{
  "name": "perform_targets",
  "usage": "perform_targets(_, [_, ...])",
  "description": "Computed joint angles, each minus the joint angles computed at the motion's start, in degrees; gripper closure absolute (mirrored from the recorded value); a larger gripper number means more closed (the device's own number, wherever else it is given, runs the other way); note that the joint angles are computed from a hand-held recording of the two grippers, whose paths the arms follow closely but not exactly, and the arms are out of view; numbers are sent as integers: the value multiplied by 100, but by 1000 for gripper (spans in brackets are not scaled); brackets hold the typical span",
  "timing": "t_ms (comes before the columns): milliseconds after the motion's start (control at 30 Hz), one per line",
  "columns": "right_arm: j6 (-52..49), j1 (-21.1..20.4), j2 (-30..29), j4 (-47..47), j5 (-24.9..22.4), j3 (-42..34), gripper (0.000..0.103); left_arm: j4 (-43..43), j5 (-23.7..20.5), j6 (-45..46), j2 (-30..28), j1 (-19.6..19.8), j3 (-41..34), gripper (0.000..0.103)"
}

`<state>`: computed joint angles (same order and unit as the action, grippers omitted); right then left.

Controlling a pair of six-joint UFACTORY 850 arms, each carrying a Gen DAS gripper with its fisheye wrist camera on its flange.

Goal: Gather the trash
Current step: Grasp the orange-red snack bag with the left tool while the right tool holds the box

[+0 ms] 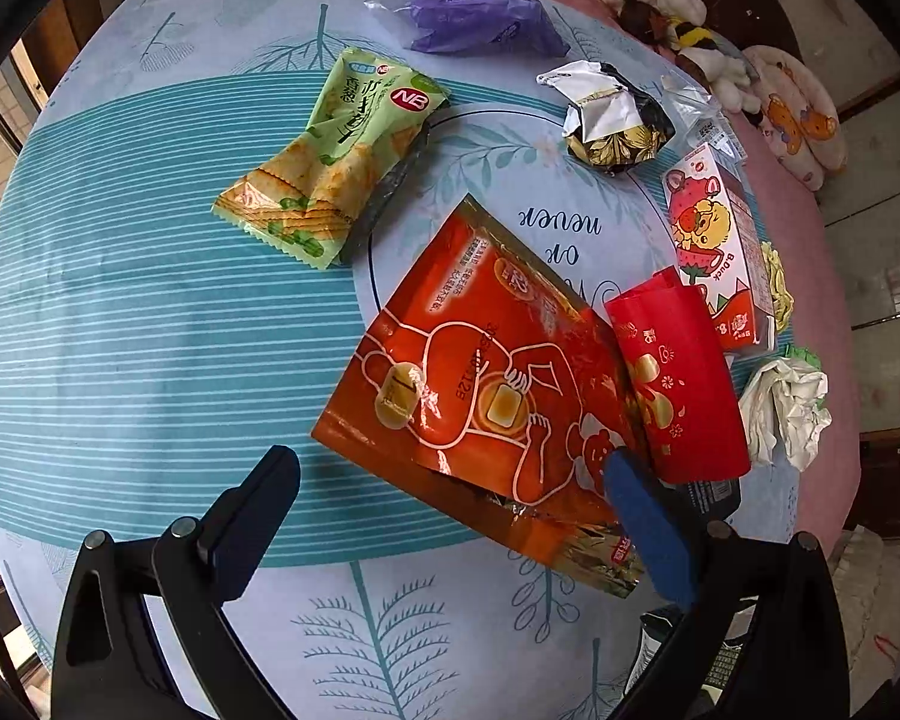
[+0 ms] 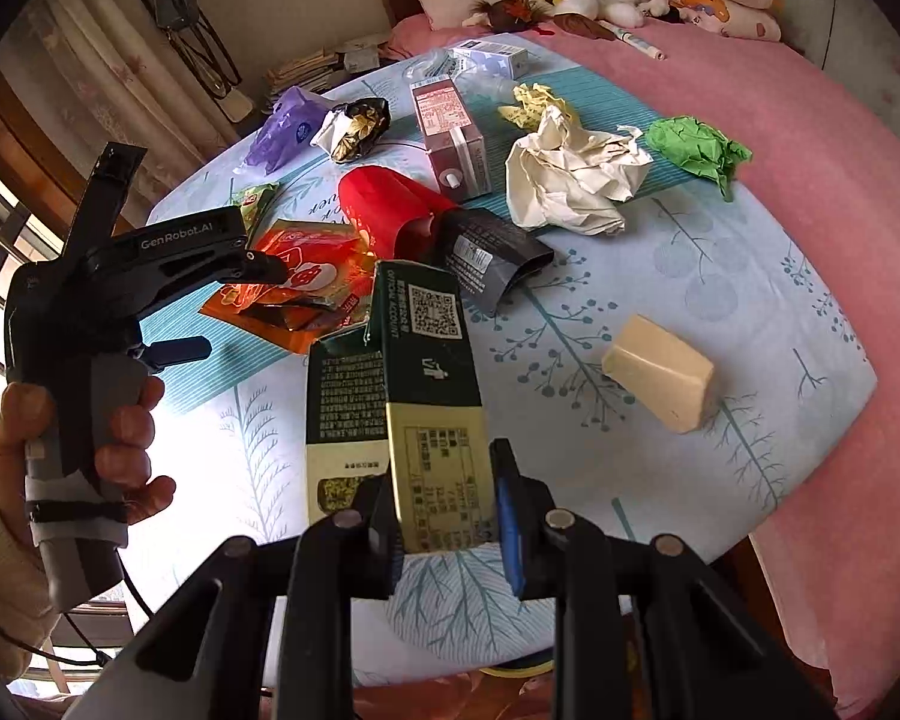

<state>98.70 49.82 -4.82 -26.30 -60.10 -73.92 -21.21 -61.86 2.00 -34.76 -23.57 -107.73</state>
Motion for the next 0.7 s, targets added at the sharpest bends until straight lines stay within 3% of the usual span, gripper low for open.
perform_targets(233, [221, 24, 75, 151, -136, 120, 78, 338, 216, -306, -293, -253, -354, 2])
perform_targets(300, [286, 21, 120, 201, -149, 187, 78, 703, 210, -600, -404, -384, -537, 7])
perform_targets(433, [401, 34, 190, 267, -156, 283, 78, 1251, 234, -692, -492, -640, -707, 32])
perform_targets(567, [377, 53, 225, 304, -113, 334, 78, 1319, 398, -414, -435, -810, -655, 70])
perform_targets(700, [282, 68, 243, 305, -10, 354, 78, 1275, 445, -3, -337, -922, -588, 85])
